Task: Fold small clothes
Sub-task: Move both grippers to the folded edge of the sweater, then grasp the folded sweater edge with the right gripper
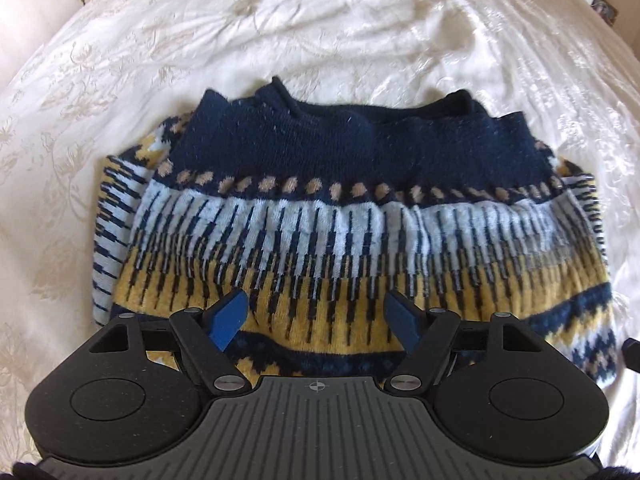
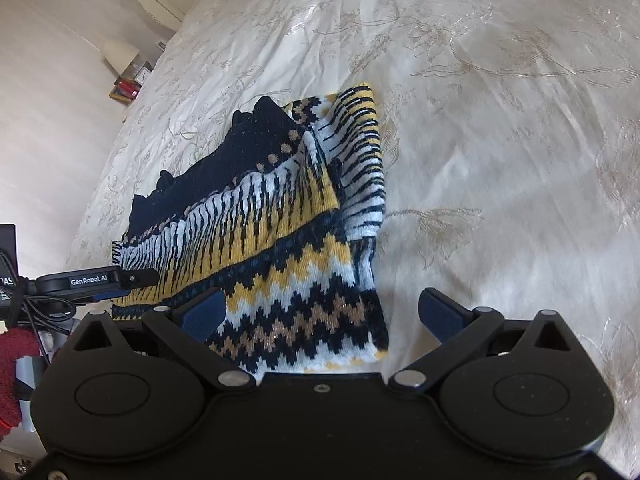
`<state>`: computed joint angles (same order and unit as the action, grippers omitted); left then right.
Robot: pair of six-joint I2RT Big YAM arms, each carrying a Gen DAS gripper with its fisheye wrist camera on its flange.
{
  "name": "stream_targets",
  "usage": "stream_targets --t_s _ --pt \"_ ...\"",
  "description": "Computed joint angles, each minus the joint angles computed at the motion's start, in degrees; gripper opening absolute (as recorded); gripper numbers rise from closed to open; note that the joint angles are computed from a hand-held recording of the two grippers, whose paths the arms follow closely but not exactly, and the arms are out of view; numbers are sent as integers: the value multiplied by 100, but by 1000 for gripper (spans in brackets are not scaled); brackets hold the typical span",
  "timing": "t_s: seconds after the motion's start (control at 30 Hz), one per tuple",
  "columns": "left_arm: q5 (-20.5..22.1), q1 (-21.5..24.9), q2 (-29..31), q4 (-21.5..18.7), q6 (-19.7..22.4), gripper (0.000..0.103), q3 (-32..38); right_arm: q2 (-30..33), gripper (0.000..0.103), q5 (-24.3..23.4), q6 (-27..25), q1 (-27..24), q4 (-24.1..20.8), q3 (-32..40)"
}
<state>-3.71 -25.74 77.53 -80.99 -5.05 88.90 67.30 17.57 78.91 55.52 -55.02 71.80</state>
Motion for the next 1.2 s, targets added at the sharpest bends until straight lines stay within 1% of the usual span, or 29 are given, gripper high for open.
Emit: stream_targets --t_s 0.13,0.17,0.23,0.3,0.33,0.4,0.47,0.63,0.8,0.97,1.03,1.17,1.2 --pt "28 88 225 -108 -151 77 -9 -31 103 -427 -249 -339 427 -193" --pt "13 93 265 -136 -167 81 -1 -26 103 -534 -309 -417 519 -235" --pt "1 109 359 -194 -180 85 44 1 103 -778 -434 -584 741 -324" --pt "-8 116 430 -230 -186 92 71 18 103 -1053 -504 -760 989 -434" --pt "-15 116 452 -235 -184 93 73 34 103 -1166 -519 -831 1112 -482" --pt "-15 112 479 -206 -196 99 54 77 103 -1399 -560 -977 1363 -563" --pt "3 124 483 -148 -202 103 9 136 103 -1578 -618 -1094 1604 -617" --pt "-5 85 477 -120 -238 103 -26 284 103 -1821 -695 -1259 2061 -680" --pt "1 133 496 -102 -184 103 -5 278 103 -1866 -430 -1341 2595 -884" --pt "-39 78 466 -81 -233 103 -48 202 103 -2073 -347 -1429 3042 -1110" --pt "-35 86 471 -70 -224 103 -54 182 103 -2156 -312 -1461 3098 -1135" --pt "-33 99 483 -48 -209 103 -63 217 103 -2341 -350 -1495 3038 -1052" --pt "-32 106 493 -42 -204 103 -65 250 99 -2317 -363 -1471 2975 -990"
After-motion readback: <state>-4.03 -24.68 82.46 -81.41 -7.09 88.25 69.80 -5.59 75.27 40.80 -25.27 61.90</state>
